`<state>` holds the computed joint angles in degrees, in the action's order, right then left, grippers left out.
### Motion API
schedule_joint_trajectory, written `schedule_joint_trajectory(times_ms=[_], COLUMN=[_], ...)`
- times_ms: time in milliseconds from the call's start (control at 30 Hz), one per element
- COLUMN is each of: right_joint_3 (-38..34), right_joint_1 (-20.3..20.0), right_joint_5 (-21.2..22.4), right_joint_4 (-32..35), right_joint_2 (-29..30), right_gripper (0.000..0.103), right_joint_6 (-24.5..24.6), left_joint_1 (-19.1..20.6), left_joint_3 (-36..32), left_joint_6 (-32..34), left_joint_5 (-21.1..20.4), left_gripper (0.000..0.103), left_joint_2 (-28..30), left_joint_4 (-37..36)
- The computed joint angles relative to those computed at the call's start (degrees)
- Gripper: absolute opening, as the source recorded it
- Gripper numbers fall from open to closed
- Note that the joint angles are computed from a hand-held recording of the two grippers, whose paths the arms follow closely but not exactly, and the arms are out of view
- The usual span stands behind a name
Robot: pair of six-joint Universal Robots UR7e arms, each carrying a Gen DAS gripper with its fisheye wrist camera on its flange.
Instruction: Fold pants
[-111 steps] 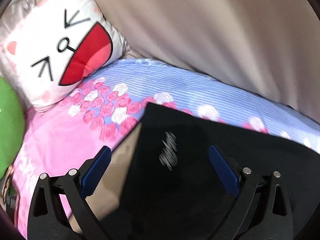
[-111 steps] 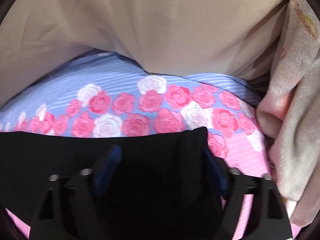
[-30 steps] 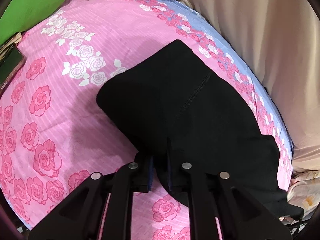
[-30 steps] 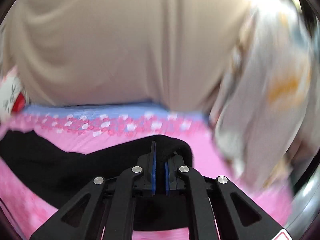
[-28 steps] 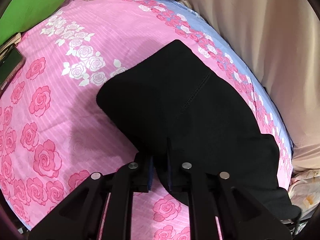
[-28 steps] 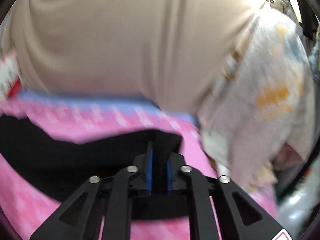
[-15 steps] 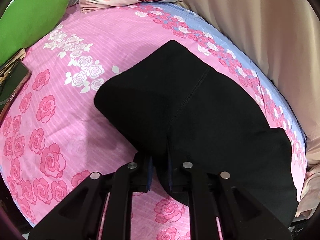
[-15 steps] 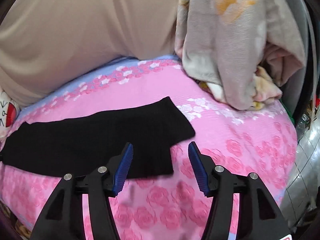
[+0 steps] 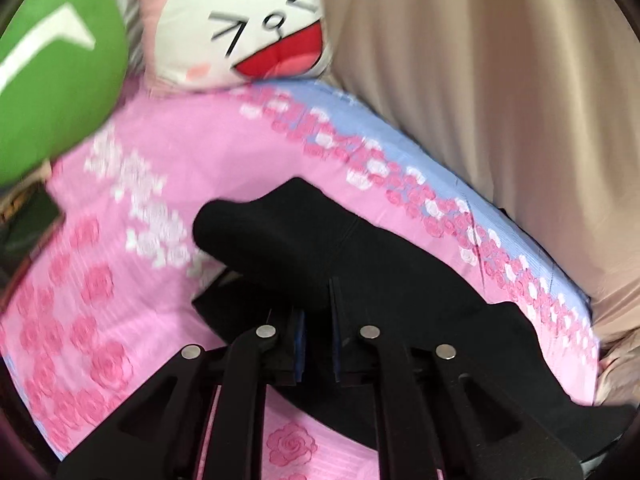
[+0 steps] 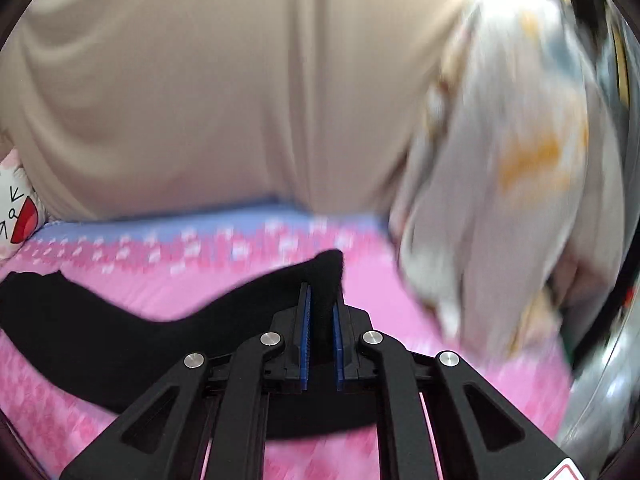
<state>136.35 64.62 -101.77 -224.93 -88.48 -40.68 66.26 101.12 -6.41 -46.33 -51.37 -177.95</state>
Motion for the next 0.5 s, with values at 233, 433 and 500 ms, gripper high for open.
schedule_joint_trajectory(times_ms=[233, 433, 500], right_joint_3=[-2.9, 2.0, 0.9], right_joint_1=[-14.4, -4.7, 1.9], right_joint_5=[-2.1, -5.0, -6.2], right_joint_4=[10.5, 4.3, 6.2], right_joint_2=[6.0, 1.8, 4.2], right_gripper=[0.012, 0.037, 0.037], right_joint_6=[9.7, 11.3, 9.5], left_joint_1=[2.8, 2.7, 0.6], left_joint_3=[0.9, 5.1, 5.9], left_joint_6=[-2.0, -7.7, -9.3], left_joint_5=[1.3, -1.4, 5.8], left_gripper=[0.013, 0.025, 0.023], left_joint_2=[1.6, -4.4, -4.5], left_joint_4=[4.8, 5.6, 3.9])
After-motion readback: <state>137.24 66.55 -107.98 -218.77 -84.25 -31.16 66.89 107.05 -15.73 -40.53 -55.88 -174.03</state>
